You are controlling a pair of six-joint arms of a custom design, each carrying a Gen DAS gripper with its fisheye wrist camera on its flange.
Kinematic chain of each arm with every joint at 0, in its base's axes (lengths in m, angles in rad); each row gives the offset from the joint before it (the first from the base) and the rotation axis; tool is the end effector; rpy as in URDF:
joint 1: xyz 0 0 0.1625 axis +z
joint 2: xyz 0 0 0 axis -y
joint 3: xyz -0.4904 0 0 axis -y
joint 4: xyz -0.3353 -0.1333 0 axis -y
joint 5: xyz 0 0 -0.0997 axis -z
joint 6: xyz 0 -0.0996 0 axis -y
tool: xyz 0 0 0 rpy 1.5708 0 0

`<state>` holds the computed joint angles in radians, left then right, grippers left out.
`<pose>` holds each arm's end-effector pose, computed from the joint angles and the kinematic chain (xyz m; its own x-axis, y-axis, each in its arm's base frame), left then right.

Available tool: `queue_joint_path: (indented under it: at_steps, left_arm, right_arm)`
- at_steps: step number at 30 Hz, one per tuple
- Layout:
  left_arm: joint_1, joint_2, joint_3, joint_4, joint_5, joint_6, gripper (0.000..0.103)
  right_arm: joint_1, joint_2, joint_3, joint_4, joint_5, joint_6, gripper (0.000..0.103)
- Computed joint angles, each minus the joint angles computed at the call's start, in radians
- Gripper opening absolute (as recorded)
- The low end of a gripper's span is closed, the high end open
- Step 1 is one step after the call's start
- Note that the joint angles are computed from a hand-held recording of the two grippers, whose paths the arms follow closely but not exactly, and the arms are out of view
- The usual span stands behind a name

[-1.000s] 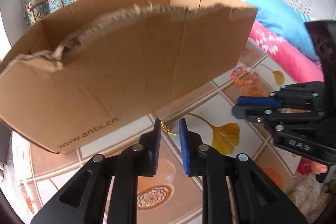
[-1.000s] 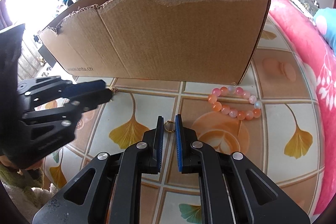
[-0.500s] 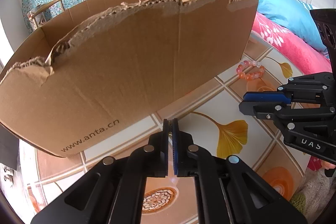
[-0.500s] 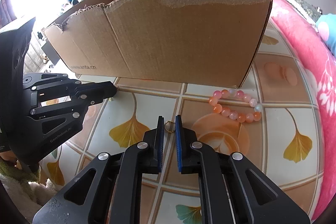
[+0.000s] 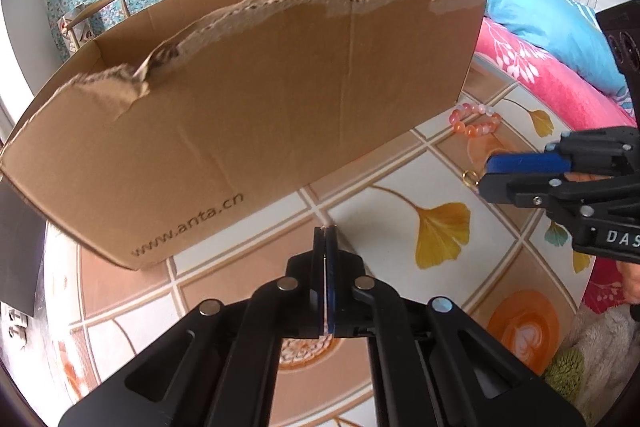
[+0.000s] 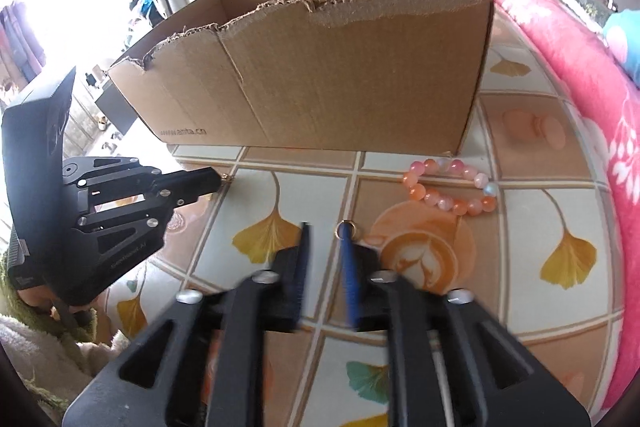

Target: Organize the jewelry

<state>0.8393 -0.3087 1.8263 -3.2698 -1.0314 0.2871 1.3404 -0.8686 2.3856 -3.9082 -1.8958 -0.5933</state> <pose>-0.2625 -0.5686 -0.0894 -0.4857 0.6908 -0.5356 0.8285 0.5592 -0.0300 -0.0089 -0.4825 0.2106 -0.8078 -0.0032 0.5895 -0.3569 0.7986 -0.4847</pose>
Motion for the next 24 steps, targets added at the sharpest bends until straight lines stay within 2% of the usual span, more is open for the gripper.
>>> queue_joint_path:
  at_steps: [5, 9, 15, 17, 24]
  left_arm:
    - [-0.002, -0.005, 0.009, 0.000, 0.010, -0.011, 0.000]
    - [-0.002, -0.006, 0.014, -0.007, 0.012, -0.020, 0.000]
    - [0.000, -0.010, 0.020, -0.010, 0.011, -0.022, 0.000]
    - [0.001, -0.011, 0.020, -0.008, 0.009, -0.023, 0.000]
    - [0.001, -0.012, 0.019, -0.007, 0.008, -0.025, 0.000]
  right_arm:
    - [0.003, 0.020, -0.009, -0.026, -0.046, -0.017, 0.025]
    - [0.011, 0.027, -0.062, 0.024, -0.075, -0.026, 0.022]
    - [0.033, 0.046, -0.072, -0.004, -0.131, -0.086, 0.017]
    - [0.040, 0.057, -0.072, -0.016, -0.141, -0.102, 0.013]
    - [0.042, 0.072, -0.070, -0.047, -0.149, -0.133, 0.009]
